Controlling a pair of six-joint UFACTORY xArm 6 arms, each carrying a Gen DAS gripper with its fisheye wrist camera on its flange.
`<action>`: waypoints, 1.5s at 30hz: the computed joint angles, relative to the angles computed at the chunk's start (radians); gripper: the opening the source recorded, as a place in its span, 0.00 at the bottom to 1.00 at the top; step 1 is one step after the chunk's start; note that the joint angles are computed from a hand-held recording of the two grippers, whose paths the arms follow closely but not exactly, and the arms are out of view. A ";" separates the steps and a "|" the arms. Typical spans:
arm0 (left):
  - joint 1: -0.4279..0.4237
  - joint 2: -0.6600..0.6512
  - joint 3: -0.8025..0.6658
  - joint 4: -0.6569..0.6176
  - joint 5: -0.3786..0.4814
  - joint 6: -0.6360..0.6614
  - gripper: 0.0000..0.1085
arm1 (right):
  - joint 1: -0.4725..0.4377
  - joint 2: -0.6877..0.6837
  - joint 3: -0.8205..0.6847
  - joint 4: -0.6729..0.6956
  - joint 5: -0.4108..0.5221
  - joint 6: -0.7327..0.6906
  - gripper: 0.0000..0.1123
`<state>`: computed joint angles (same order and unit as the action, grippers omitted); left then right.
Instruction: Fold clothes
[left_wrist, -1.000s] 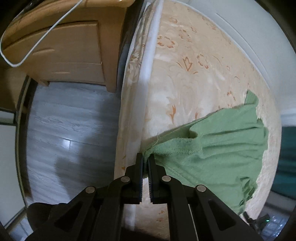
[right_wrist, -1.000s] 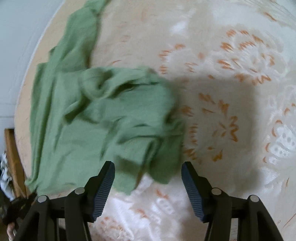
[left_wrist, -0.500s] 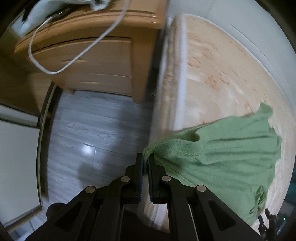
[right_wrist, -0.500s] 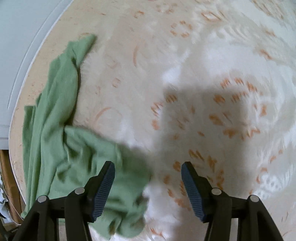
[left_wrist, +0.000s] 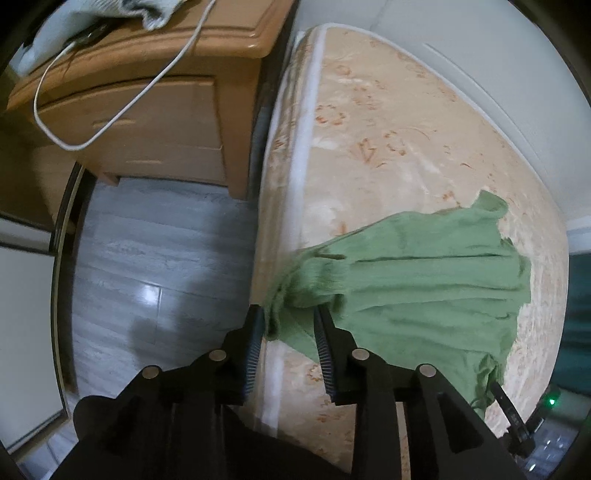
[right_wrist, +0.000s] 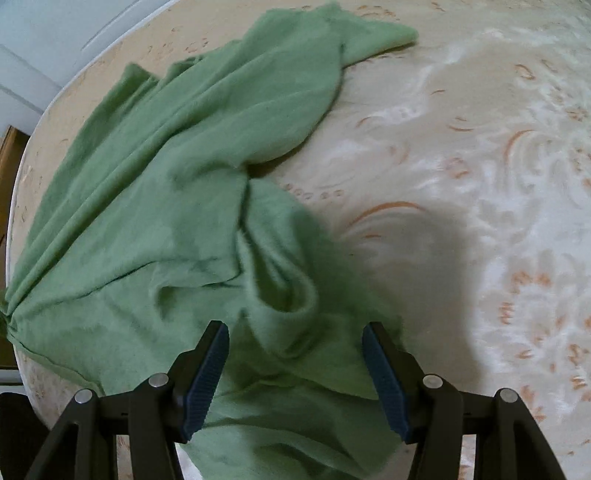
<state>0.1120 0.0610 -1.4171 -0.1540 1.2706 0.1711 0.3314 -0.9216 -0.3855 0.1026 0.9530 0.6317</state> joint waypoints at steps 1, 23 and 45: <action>-0.001 0.000 -0.004 -0.004 0.007 0.004 0.28 | 0.010 -0.010 0.008 -0.017 -0.022 0.015 0.52; -0.190 0.021 -0.027 -0.087 0.117 0.123 0.43 | -0.747 -0.234 -0.047 -0.247 0.293 -0.040 0.06; -0.487 0.697 -0.904 -0.145 0.344 0.006 0.51 | -0.758 -0.023 -0.195 0.050 0.208 -0.270 0.48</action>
